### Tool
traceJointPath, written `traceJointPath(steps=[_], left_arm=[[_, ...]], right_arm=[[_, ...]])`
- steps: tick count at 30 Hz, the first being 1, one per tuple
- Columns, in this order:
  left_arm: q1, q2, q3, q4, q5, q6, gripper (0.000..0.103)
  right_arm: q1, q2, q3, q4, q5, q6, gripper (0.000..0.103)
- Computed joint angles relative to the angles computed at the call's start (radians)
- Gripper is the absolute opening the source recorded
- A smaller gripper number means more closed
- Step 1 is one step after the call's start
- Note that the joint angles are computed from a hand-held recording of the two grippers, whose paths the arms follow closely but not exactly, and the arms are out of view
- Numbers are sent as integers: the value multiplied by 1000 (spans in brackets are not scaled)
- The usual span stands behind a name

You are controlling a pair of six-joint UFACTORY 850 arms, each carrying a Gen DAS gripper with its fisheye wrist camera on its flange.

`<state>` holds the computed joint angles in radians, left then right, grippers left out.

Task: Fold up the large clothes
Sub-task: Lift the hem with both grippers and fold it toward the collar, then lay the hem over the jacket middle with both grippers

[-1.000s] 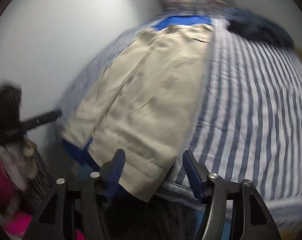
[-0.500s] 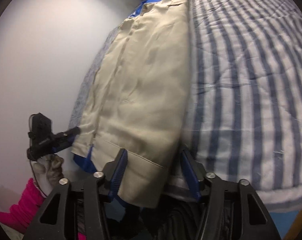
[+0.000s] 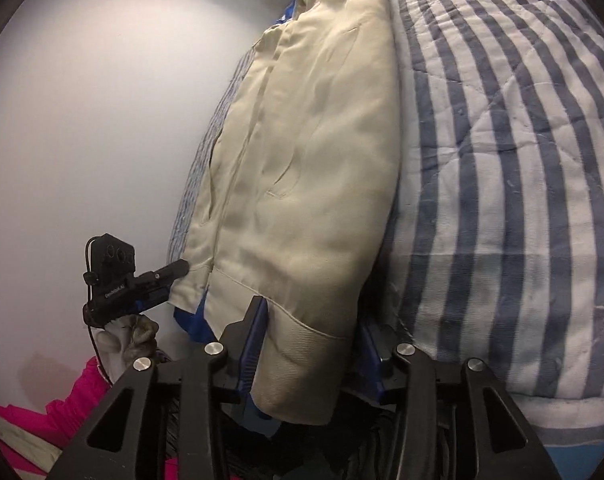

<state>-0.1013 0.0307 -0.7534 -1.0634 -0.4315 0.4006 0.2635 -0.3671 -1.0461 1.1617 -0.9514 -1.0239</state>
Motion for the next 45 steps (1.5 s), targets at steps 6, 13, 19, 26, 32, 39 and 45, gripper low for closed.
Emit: traceJointPath(steps=[6,13,19,26,32,39,45], left_arm=[[19,46,8,-93,-24,37,27],[5,61,-16,-108,-23,29,20],[42,54,-10,-175,-74,10,18],[40,34,-117,-73,-64,-34,17],[56,-53,-227,-57,-68,-54,17],[97,-206,-385,-32,-110,-110,16],[116,-356,-534,9,-142,-169,16]], right_arm=[[6,-4,-24,27,-48,5,18],[-20,7,-26,155,-138,-16,15],[-14,0,-36,174,-140,36,14],[-13,-12,-112,193,-165,83,14],[8,-53,-192,214,-124,167,14],[14,-149,-341,191,-62,315,14],[18,-248,-466,145,-19,436,14]])
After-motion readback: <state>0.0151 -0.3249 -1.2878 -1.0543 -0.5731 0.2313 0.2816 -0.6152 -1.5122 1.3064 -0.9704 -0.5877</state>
